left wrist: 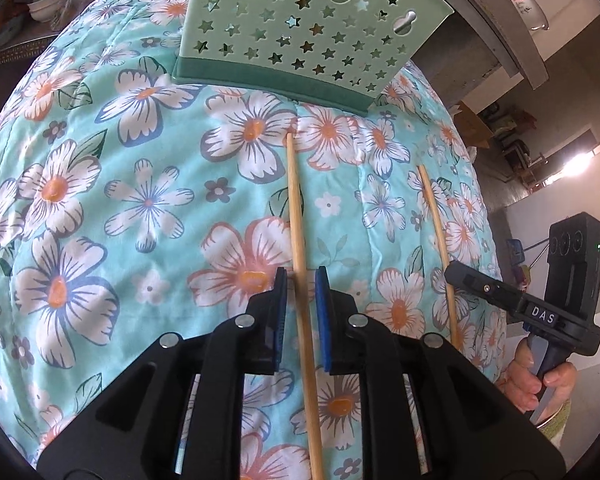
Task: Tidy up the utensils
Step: 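Lift both held chopsticks up toward the green holder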
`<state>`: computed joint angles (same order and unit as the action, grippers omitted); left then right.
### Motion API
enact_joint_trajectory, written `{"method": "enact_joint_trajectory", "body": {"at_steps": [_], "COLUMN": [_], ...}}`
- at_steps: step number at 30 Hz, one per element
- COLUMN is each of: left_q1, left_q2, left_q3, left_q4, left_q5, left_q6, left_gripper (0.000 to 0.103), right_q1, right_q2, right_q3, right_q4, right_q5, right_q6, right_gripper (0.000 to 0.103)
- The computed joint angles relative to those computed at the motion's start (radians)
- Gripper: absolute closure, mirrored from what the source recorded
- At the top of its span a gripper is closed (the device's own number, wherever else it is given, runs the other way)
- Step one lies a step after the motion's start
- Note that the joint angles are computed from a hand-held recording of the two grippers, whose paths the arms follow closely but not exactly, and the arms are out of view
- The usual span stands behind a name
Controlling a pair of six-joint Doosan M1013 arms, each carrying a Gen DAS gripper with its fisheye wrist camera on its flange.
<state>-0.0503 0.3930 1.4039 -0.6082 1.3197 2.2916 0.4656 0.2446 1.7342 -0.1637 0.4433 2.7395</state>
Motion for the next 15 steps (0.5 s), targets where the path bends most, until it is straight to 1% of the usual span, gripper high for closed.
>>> {"method": "enact_joint_trajectory", "body": {"at_steps": [4,6,10,11,12,13,15], "left_q1": [0.002,0.005,0.006,0.005,0.002,-0.001,-0.008], "left_q2": [0.003,0.003,0.003,0.005,0.008,0.011,0.014], "left_q3": [-0.001,-0.003,-0.012,-0.016,-0.023,-0.028,-0.038], "left_q4": [0.000,0.002,0.003,0.007,0.012,0.018,0.031], "left_q5": [-0.004,-0.007,-0.010,-0.010,-0.004,0.001,0.002], "left_q6": [-0.006,-0.004,0.007,0.009,0.011,0.012,0.016], "left_gripper": [0.090,0.090,0.090,0.090,0.090,0.090,0.089], "right_q1": [-0.013,-0.023,-0.041,-0.041,-0.042,-0.043,-0.044], "right_q2": [0.028,0.038,0.064,0.070,0.073,0.073,0.067], "right_q3": [-0.060,-0.075,-0.105,-0.111,-0.112,-0.107,-0.094], "right_q4": [-0.088,-0.098,-0.067,-0.079,-0.079,-0.073,-0.064], "right_q5": [0.084,0.095,0.099,0.105,0.107,0.096,0.069], "right_q6": [0.021,0.015,-0.041,-0.030,-0.025,-0.021,-0.010], "right_gripper": [0.078,0.078,0.079,0.084,0.091,0.095,0.096]}}
